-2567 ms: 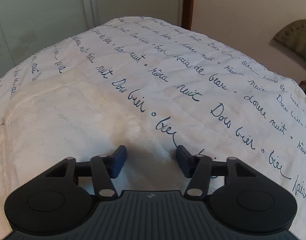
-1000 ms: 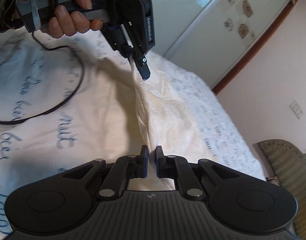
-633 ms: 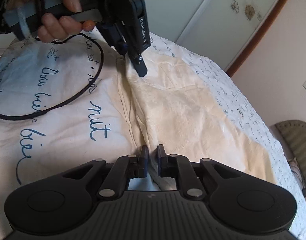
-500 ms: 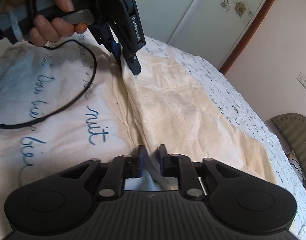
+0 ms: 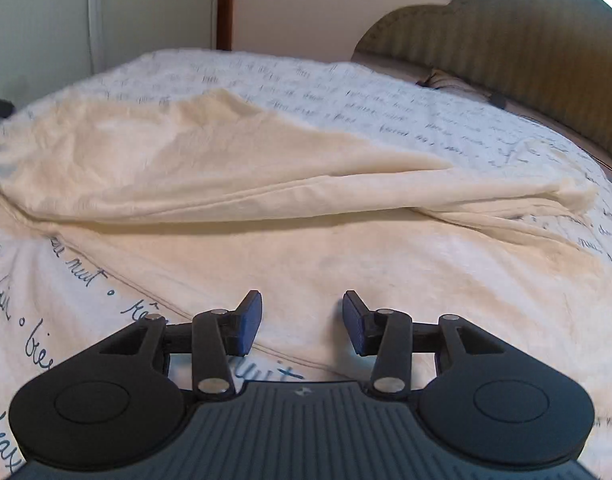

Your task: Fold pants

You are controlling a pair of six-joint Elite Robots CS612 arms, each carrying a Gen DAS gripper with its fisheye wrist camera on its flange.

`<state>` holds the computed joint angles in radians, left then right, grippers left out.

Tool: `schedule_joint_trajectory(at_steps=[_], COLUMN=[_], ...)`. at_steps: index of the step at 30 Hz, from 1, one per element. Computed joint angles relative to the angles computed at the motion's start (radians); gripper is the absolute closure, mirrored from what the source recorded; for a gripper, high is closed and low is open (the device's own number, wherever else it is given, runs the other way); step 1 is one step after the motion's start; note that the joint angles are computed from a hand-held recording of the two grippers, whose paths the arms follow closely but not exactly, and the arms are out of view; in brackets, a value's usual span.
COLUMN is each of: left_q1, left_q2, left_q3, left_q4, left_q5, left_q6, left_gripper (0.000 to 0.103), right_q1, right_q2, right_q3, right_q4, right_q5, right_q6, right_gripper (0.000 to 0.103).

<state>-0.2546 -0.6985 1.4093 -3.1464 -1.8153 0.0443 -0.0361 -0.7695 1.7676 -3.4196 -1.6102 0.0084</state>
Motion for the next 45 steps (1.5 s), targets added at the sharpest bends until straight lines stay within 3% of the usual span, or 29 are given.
schedule_joint_trajectory(at_steps=[2, 6, 8, 11, 14, 17, 20, 25, 27, 29, 31, 40, 45], left_q1=[-0.025, -0.07, -0.087, -0.103, -0.12, -0.131, -0.119, -0.101, -0.096, -0.095, -0.096, -0.096, -0.107], left_q2=[0.007, 0.015, 0.023, 0.052, 0.077, 0.105, 0.126, 0.155, 0.158, 0.157, 0.159, 0.165, 0.152], left_q3=[-0.004, 0.02, 0.034, 0.039, 0.03, 0.02, -0.007, -0.043, -0.053, -0.059, -0.058, -0.069, -0.053], left_q4=[0.011, -0.009, -0.032, -0.068, -0.038, -0.048, -0.045, -0.028, -0.008, 0.003, -0.002, 0.001, -0.012], left_q5=[-0.044, -0.14, -0.2, -0.288, -0.33, -0.329, -0.387, -0.462, -0.485, -0.492, -0.49, -0.491, -0.442], left_q6=[0.082, 0.271, 0.369, 0.468, 0.534, 0.526, 0.495, 0.445, 0.431, 0.425, 0.427, 0.433, 0.453], left_gripper=[0.036, 0.035, 0.034, 0.035, 0.037, 0.039, 0.039, 0.037, 0.036, 0.035, 0.033, 0.029, 0.029], right_q1=[-0.008, -0.014, -0.048, -0.085, -0.104, -0.118, -0.124, -0.125, -0.131, -0.143, -0.153, -0.221, -0.251], right_q2=[-0.005, 0.016, 0.028, 0.057, 0.099, 0.149, 0.202, 0.274, 0.267, 0.246, 0.224, 0.107, 0.066], right_q3=[0.011, -0.039, -0.077, -0.163, -0.277, -0.403, -0.522, -0.67, -0.643, -0.597, -0.54, -0.206, -0.072], right_q4=[-0.06, -0.137, -0.137, -0.07, 0.059, 0.216, 0.385, 0.65, 0.599, 0.529, 0.434, -0.069, -0.199], right_q5=[-0.004, -0.187, -0.188, -0.196, -0.24, -0.266, -0.312, -0.449, -0.433, -0.391, -0.371, -0.21, -0.178], right_q6=[0.056, 0.1, 0.164, 0.225, 0.212, 0.203, 0.226, 0.256, 0.268, 0.313, 0.386, 0.782, 0.917], right_gripper=[0.059, 0.059, 0.059, 0.059, 0.059, 0.059, 0.059, 0.059, 0.063, 0.085, 0.091, 0.095, 0.094])
